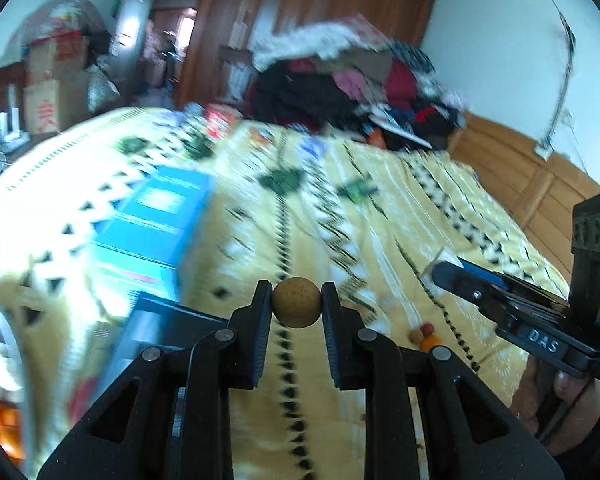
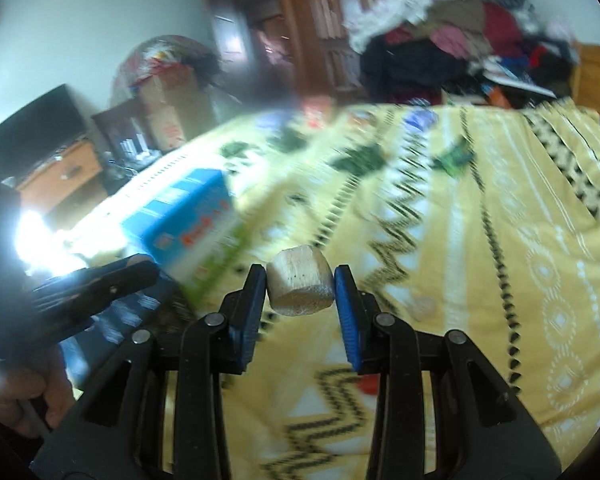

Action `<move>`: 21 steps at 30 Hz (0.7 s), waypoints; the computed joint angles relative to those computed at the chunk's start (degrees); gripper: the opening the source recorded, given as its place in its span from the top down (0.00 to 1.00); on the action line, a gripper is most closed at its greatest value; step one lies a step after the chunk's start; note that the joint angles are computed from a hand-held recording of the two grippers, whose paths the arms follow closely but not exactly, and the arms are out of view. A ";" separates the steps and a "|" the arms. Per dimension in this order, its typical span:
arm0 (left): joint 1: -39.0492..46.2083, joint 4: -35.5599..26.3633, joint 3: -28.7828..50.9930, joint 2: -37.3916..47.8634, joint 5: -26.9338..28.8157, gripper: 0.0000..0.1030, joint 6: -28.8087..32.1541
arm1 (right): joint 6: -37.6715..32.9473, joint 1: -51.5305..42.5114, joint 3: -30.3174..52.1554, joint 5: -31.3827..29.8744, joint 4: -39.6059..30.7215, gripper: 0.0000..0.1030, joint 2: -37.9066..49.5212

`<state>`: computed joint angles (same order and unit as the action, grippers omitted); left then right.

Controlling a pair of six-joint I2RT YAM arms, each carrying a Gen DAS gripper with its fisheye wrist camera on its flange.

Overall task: Organize fruits
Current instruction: 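Carry potato and slice over the steel bowl and open both grippers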

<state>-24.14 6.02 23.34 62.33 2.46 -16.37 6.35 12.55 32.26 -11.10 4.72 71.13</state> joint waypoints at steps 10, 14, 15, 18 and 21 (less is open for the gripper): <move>52.04 -25.50 5.40 -19.21 28.44 0.77 19.71 | 6.94 26.61 16.25 10.76 -2.71 0.66 8.00; 72.69 -27.57 11.92 -10.53 39.38 0.77 29.32 | 7.73 33.58 25.48 11.16 -3.76 0.66 15.94; 76.90 -27.70 13.98 -7.13 41.28 0.77 31.28 | 7.98 34.91 28.36 10.80 -4.40 0.66 18.50; 84.13 -26.50 18.45 1.96 42.65 0.77 34.98 | 8.94 38.01 36.71 9.38 -6.77 0.65 26.02; 88.22 -25.52 21.59 10.47 41.65 0.77 38.64 | 9.77 40.77 43.06 8.72 -9.22 0.65 31.85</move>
